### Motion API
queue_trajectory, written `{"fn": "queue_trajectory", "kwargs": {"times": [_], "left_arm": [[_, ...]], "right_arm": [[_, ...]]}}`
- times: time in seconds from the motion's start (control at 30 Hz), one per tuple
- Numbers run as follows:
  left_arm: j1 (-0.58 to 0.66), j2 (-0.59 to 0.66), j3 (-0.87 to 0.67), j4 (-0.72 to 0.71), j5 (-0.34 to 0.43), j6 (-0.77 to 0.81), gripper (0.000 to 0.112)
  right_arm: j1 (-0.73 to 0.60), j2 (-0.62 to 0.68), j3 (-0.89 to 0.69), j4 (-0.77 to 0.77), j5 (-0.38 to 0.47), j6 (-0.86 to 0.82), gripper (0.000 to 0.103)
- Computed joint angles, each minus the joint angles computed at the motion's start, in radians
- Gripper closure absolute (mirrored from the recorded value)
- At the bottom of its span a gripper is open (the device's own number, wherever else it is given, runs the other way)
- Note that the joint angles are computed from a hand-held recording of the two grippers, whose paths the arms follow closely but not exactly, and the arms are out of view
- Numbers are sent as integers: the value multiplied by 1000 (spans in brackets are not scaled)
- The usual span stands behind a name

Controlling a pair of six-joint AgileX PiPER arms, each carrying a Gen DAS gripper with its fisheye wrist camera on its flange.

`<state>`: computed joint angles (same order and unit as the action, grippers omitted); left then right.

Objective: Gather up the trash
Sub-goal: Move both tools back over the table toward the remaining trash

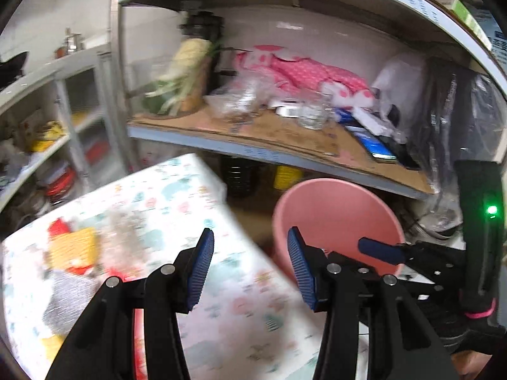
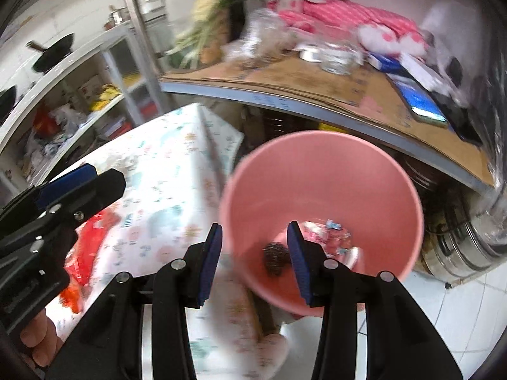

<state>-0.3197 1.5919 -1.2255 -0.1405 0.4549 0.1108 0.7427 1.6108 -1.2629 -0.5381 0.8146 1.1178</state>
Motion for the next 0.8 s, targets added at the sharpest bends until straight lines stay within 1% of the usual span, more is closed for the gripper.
{"fn": "queue_trajectory", "kwargs": {"times": [0.1, 0.33, 0.6, 0.8], "left_arm": [[56, -48, 44, 29, 2, -28, 65], [197, -120, 114, 15, 5, -15, 65], [342, -162, 161, -67, 15, 68, 65], [438, -189, 208, -128, 3, 151, 65]], "right_arm": [[44, 41, -64, -4, 10, -9, 60], [123, 149, -215, 6, 18, -39, 60], [200, 275, -404, 29, 71, -108, 60], [238, 336, -492, 45, 104, -145, 60]]}}
